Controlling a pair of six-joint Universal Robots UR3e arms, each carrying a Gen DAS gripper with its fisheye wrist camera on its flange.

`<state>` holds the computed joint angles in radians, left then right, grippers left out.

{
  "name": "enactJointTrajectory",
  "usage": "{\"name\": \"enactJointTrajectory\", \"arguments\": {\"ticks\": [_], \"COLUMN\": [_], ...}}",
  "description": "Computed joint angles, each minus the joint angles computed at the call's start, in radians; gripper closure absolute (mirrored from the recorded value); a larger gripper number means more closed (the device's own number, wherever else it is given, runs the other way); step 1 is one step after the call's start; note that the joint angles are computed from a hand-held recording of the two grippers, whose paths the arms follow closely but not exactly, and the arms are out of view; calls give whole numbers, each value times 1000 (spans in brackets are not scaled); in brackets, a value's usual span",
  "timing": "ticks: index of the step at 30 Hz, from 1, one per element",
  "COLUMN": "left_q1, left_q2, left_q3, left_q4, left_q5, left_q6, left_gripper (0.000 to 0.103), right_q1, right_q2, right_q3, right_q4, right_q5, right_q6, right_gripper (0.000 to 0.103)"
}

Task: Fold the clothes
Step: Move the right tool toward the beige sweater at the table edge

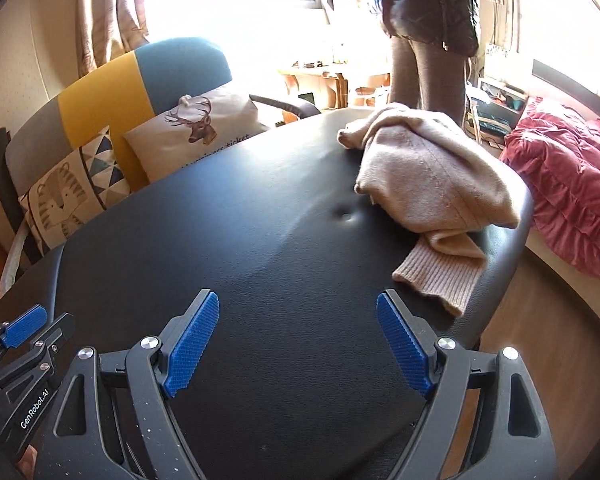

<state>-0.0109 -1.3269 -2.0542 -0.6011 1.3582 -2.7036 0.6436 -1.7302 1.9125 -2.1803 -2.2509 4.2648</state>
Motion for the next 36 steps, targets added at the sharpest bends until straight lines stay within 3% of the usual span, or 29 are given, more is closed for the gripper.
{"name": "enactJointTrajectory", "arguments": {"ticks": [8, 27, 36], "left_q1": [-71, -172, -207], "left_q2": [-30, -71, -113], "left_q3": [18, 14, 44], "left_q4": [15, 46, 62], "left_q5": [45, 105, 143], "left_q6": [-23, -40, -36], "left_gripper": [62, 62, 62], "right_q1": [3, -44, -122], "right_q2": [-13, -88, -169], "right_q3": [12, 131, 236], "right_q4": [34, -36, -131], "right_q5": [-8, 43, 74], "right_q6": [38, 34, -25], "right_gripper": [19, 19, 19]}}
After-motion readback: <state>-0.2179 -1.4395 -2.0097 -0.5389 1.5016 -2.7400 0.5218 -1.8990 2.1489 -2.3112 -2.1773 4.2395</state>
